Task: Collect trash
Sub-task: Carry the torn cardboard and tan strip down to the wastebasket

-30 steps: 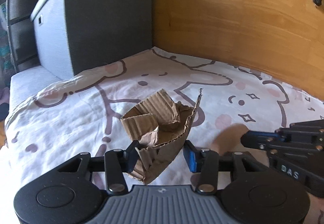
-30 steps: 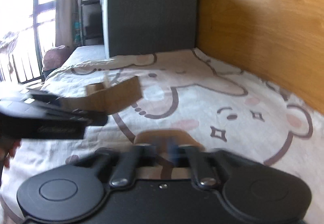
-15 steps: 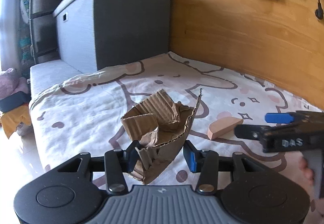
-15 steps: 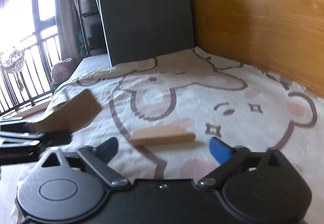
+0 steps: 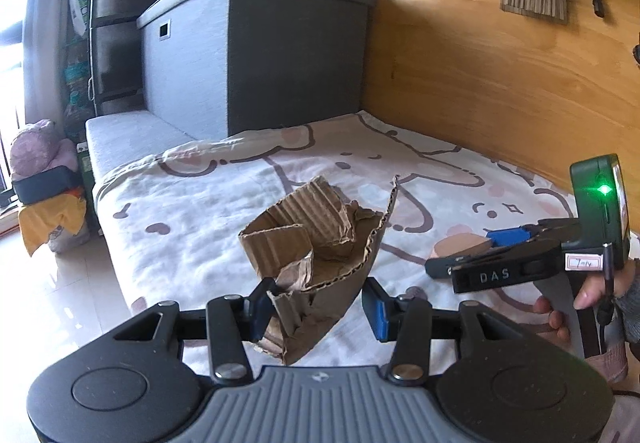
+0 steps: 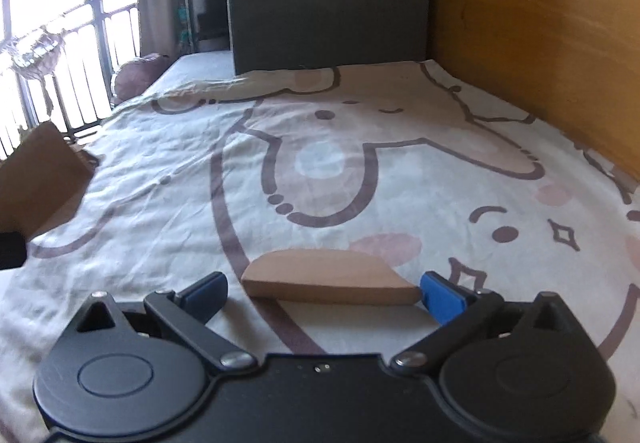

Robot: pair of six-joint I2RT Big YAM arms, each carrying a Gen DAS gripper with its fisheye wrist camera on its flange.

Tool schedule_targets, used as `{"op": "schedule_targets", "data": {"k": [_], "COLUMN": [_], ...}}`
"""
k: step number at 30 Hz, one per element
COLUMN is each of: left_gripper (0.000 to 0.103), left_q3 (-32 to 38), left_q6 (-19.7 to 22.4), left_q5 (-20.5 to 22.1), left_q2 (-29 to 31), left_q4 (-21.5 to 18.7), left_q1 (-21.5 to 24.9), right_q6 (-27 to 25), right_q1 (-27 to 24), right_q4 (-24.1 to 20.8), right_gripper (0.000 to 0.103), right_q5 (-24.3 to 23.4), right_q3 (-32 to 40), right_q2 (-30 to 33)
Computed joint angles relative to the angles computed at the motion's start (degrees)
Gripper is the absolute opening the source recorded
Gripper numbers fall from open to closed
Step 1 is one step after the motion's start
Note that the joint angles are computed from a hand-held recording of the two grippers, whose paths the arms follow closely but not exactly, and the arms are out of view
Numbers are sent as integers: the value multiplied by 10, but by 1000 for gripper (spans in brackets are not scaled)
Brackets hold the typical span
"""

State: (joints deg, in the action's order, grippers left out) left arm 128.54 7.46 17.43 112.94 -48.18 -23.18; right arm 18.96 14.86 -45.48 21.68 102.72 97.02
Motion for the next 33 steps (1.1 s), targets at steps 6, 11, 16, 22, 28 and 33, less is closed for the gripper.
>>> {"op": "schedule_targets", "data": {"k": [6,11,16,22,28,33], "left_gripper": [48,48,48,48,48,48], "left_q3": [-21,-43,-60,-89,-124,-160], "left_q6": [-9,-16,-26,-45,-52,-58], "left_q5": [-6,-13,-28,-31,-41,-51], "left_q2": [-18,-39,-62,-98,-138,-171], "left_q4": [4,8,6,7,8,9], "left_q1": [5,10,12,16,19,25], "right_q6": [9,2,19,51,69,80], "right_q1": [17,42,66,99,128,149], "right_q4": [-33,-48,-56,-72,-97,-110], "right_gripper": [93,93,93,93,93,93], "right_q5": [36,61,76,97,118,139], "right_q3": [15,14,12,13,18,19], "right_q2": [3,-14,-38,-68,-84,-95]}}
